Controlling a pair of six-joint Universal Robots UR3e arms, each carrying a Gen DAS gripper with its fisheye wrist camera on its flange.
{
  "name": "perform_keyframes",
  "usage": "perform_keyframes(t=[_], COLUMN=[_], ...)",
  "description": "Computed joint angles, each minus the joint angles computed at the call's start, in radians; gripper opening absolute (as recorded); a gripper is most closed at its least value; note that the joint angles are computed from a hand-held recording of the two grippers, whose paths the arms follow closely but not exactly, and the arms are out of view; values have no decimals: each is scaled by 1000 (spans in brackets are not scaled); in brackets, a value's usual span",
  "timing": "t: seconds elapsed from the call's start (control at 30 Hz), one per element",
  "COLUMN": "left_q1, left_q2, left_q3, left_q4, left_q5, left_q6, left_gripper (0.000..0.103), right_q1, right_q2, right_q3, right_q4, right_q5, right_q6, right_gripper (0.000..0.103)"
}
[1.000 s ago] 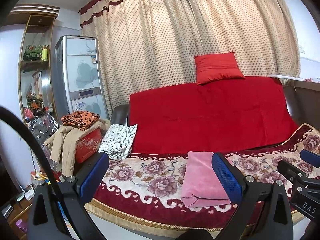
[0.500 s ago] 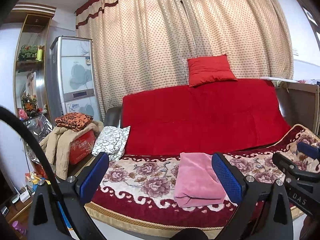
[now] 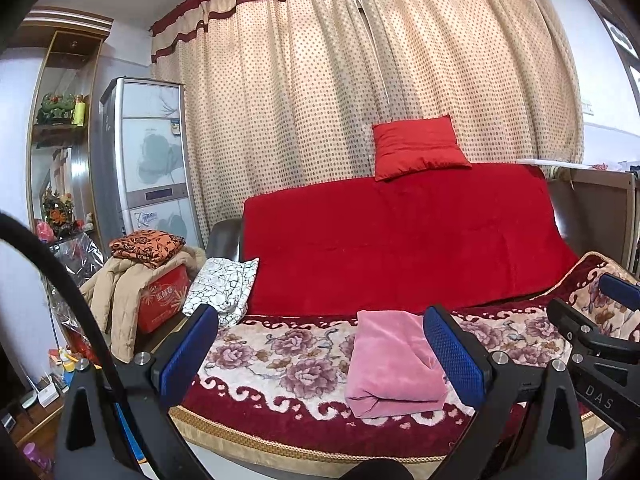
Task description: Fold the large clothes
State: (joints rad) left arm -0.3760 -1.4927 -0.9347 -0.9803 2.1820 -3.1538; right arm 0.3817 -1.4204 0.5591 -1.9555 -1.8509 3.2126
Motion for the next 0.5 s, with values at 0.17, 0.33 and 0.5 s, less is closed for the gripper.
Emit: perform_keyframes(t=[0.17,0.33,0.5], left_q1=[16,34,55], left_q2=[20,43,59], left_q3=[-18,-47,-66], left_q4=[18,33,39], left_q5=[-12,-26,-50], left_q6=[-9,-16,-15], left_gripper=[102,102,102], right_q1=[13,18,43], right_q2=[11,21,36], right_q3=[-18,-32,-48], right_q4=[6,15,24], right_q5=[-12,-14,-41], right_q6=[-10,-16,-16], right_gripper=[78,78,78])
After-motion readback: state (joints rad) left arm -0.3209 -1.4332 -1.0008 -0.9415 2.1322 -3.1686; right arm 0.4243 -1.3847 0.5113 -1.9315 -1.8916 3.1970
